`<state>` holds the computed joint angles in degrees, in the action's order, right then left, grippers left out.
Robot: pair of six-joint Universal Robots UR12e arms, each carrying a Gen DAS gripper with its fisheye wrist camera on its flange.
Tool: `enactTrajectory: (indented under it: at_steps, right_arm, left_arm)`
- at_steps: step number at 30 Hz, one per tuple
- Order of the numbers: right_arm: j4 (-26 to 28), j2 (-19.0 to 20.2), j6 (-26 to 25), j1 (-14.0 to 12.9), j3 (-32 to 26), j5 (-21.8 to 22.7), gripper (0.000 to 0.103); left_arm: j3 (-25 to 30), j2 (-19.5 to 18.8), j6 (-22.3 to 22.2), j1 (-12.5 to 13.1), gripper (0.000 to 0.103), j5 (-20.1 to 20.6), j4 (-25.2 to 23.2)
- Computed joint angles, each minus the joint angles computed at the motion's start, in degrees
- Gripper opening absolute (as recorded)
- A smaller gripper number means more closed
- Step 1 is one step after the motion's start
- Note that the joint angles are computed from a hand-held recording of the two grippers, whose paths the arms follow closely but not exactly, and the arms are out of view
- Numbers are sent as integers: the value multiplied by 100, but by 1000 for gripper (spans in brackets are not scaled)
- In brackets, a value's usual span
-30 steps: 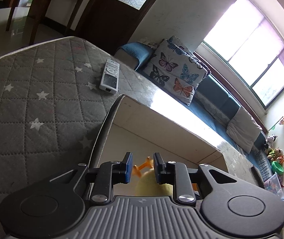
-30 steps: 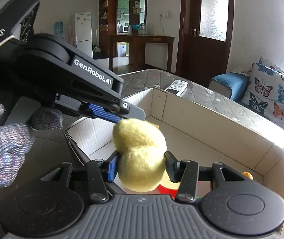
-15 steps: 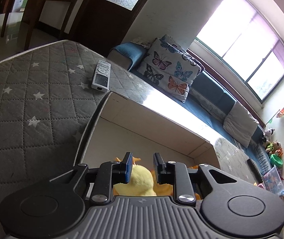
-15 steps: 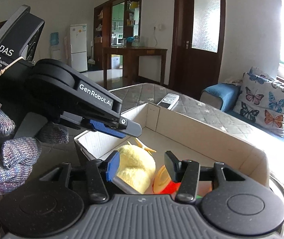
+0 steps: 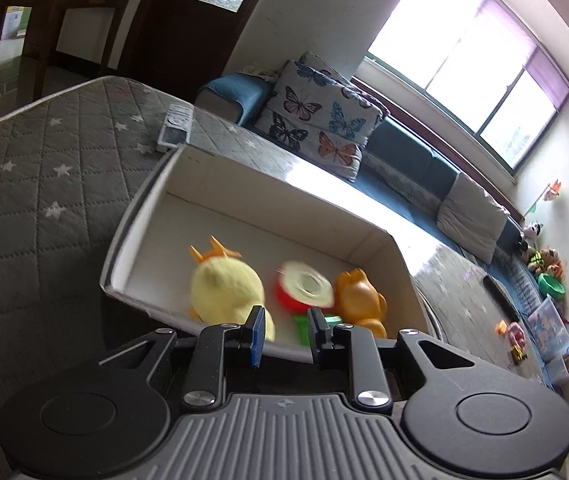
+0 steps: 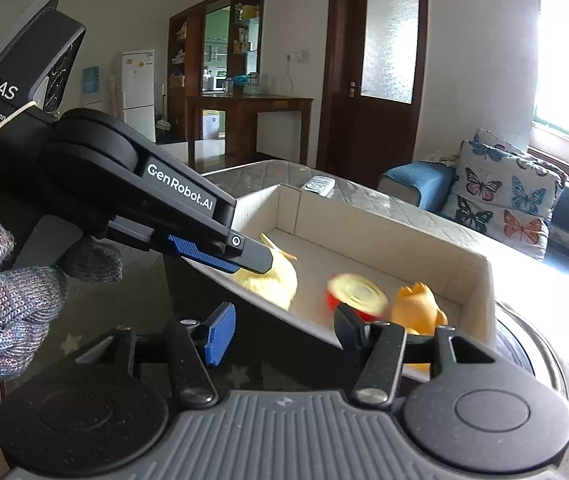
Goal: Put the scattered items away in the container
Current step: 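Lower the left tool onto the small yellow rubber duck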
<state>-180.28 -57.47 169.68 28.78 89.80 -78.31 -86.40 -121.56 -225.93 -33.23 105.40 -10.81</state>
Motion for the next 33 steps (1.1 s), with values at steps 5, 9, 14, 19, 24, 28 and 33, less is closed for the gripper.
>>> enactTrajectory:
  at_steps: [5,9,14,19,24,28,33]
  right_arm:
    - [-206,-136,72,-6,270,-144,61]
    - [-333,-264,136,-36,509,-256,61]
    - [-459,-411,241,-77,787,-443,62]
    - [-555,-524,350,-110,1012,-670,67]
    - [-547,-594,458,-140,1146,-817,68]
    - [-516,-619,513,-139,1216,-943,72]
    - [-489,-609,574,-159,1257,-1022,81]
  left_arm:
    - [50,-34,66,-100,25,-85,-43]
    - [125,-82,118,-172,25,-188,-107]
    - [218,-152,203,-255,25,-331,-188]
    - [336,-247,243,-312,25,-529,-352]
    - [414,-303,297,-346,27,-682,-444]
    - [461,-328,319,-359,27,-776,-539]
    - [483,-340,311,-367,28,-843,-615]
